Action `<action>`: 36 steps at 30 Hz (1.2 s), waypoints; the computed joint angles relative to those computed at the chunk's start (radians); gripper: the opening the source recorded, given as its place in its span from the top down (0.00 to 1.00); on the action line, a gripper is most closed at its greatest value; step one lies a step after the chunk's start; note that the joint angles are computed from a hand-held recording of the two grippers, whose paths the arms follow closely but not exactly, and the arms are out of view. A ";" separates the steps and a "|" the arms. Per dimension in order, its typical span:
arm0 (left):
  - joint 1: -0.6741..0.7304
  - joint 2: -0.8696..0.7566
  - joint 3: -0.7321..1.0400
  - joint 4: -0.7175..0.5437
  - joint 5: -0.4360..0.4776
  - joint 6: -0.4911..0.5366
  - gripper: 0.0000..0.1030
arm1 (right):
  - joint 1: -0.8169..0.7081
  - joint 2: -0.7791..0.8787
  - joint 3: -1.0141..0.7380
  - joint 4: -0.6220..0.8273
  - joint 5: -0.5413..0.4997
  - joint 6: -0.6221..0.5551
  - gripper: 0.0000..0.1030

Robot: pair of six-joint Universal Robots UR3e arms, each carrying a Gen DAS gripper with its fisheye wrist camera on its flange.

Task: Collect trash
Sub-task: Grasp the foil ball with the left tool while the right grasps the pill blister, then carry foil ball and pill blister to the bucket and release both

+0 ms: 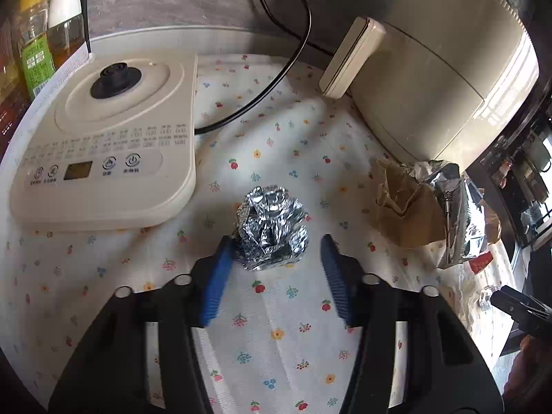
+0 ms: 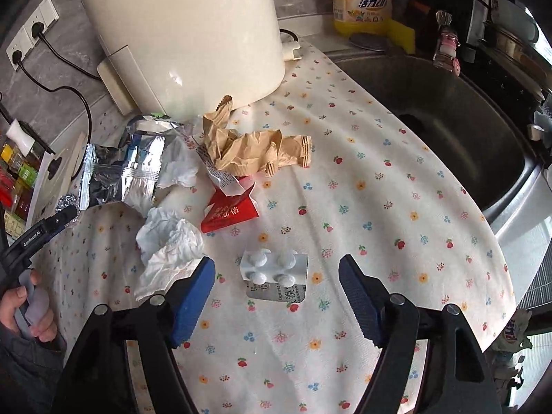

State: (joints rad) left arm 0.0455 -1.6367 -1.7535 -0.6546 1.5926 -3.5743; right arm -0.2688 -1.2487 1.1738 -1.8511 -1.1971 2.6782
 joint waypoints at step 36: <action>-0.757 -0.104 0.443 -0.310 0.441 -0.461 0.60 | -0.579 -0.353 0.024 0.737 0.317 -0.752 0.61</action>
State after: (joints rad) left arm -0.7112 -1.7405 -1.3105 -0.9647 2.0332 -4.0355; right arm -0.8480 -1.6019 1.1980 -1.1141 -0.8804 1.9263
